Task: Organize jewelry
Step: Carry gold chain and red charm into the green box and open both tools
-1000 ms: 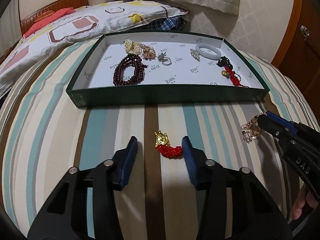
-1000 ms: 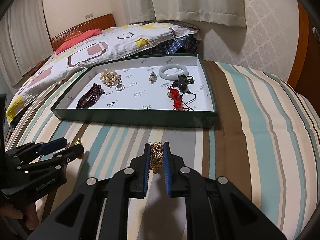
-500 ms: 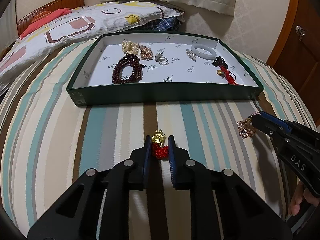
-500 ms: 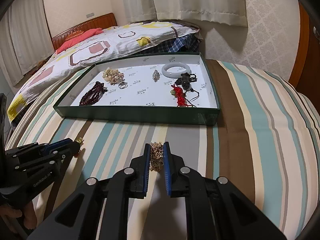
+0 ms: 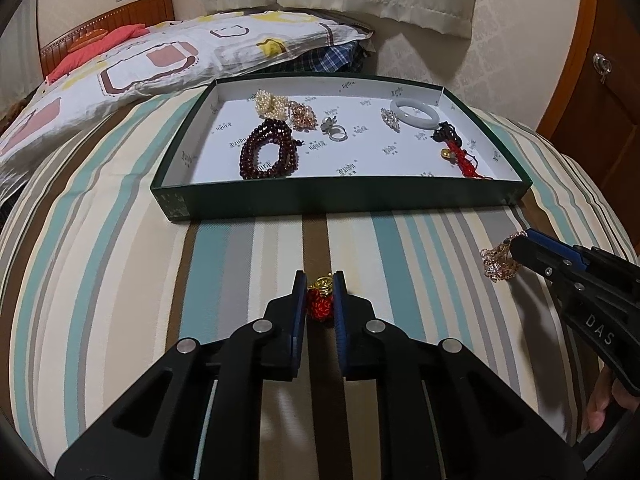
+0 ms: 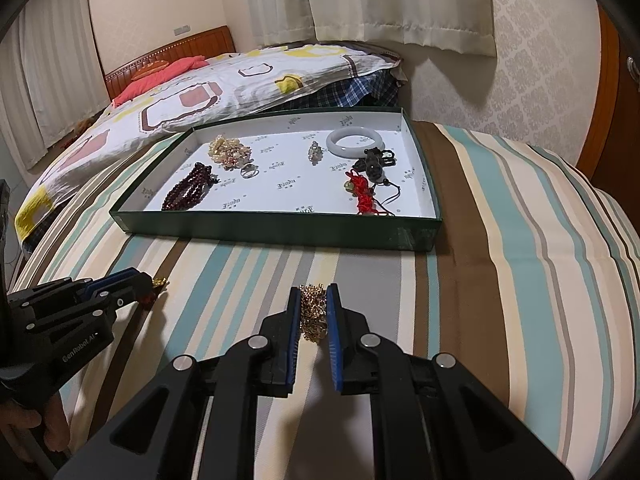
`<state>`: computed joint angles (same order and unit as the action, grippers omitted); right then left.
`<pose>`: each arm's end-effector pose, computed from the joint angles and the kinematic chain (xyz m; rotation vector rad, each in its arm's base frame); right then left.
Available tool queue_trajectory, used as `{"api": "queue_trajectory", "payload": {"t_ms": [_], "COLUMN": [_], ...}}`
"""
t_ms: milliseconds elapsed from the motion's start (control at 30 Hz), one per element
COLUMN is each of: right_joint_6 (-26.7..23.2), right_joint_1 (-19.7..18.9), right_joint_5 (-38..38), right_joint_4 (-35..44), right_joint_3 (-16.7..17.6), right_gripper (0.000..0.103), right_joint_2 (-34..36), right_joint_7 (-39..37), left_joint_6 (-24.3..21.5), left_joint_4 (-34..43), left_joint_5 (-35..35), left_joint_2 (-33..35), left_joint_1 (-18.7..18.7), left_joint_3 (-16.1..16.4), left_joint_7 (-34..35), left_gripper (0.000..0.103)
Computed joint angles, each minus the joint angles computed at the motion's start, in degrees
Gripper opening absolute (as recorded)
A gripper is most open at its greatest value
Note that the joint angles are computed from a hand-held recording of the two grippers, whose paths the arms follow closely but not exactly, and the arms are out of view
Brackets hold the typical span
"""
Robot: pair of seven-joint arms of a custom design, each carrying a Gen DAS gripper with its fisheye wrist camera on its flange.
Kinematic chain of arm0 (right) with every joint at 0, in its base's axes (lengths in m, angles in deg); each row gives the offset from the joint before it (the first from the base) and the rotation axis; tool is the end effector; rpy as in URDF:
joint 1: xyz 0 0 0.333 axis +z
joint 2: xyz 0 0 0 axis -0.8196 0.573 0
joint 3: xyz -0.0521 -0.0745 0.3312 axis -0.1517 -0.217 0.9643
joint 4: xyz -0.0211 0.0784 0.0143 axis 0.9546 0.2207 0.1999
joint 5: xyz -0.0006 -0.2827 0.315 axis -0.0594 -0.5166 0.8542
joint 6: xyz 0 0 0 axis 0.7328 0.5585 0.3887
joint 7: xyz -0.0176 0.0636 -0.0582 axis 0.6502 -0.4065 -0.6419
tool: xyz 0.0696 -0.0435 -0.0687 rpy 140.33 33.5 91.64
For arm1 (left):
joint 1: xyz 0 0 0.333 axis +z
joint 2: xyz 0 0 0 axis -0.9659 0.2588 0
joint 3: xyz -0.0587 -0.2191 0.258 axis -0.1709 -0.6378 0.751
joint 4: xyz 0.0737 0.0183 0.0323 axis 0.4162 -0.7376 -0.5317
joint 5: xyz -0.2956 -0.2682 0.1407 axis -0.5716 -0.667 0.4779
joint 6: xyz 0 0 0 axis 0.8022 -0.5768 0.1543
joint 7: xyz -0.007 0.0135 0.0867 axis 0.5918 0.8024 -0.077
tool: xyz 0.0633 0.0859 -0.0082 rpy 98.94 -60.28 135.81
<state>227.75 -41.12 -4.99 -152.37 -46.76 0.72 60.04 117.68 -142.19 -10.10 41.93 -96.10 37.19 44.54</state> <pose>0.5154 0.1339 0.5347 -1.9478 1.4708 -0.4368 0.4944 -0.3822 0.5224 -1.9067 1.7735 -0.6997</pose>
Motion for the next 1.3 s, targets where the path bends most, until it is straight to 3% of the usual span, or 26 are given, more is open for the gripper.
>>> {"api": "queue_trajectory", "payload": {"t_ms": [867,1300], "right_joint_6": [1.07,4.01], "right_joint_1": [0.61,2.16], "right_joint_5": [0.49,2.69], "right_joint_4": [0.71,4.65], "right_joint_3": [-0.20,-0.56], "right_gripper": [0.013,0.013], "right_joint_2": [-1.52,-0.57], "right_joint_7": [-1.29,-4.41], "left_joint_6": [0.04,1.14], "left_joint_4": [-0.06,4.72], "left_joint_5": [4.73,10.88], "left_joint_2": [-3.08,-2.54], "left_joint_1": [0.95,1.65], "left_joint_3": [-0.54,-0.65], "left_joint_7": [-2.87,-4.17], "left_gripper": [0.013,0.012]}}
